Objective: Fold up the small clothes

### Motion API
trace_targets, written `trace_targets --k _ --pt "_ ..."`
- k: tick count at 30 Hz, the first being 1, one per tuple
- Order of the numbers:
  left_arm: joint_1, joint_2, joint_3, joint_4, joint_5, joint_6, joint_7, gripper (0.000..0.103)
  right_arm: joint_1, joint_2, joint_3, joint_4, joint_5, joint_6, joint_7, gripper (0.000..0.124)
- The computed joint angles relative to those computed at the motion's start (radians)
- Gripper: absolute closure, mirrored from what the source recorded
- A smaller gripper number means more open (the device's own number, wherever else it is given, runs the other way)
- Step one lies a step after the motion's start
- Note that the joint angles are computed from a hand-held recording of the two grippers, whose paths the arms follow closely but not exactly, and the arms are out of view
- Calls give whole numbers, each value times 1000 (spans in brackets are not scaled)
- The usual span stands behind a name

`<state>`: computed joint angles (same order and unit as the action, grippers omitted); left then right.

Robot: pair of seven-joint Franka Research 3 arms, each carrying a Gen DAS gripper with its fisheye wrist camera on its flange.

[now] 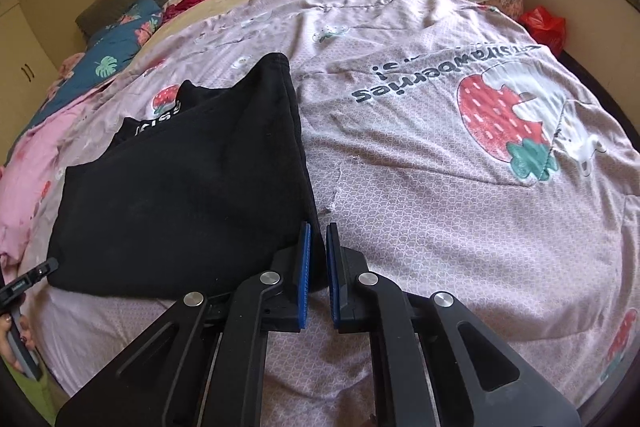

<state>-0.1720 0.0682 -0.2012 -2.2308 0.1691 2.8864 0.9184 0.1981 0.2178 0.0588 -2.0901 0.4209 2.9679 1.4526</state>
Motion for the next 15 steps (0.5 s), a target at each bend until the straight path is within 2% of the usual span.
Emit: trace_targets --k 5,9,12,15 --pt "-6 -21 4 -17 38 1 -40 88 1 -29 6 -30 17 14 3 114" --pt "-7 -40 5 -33 53 4 -53 86 1 -54 19 -53 49 34 -13 85" --pt "-7 -54 5 -45 68 6 -66 82 5 -71 30 -64 74 43 -37 77" --pt "-7 -69 6 -54 108 -3 -94 78 30 -87 20 -75 40 55 -21 69"
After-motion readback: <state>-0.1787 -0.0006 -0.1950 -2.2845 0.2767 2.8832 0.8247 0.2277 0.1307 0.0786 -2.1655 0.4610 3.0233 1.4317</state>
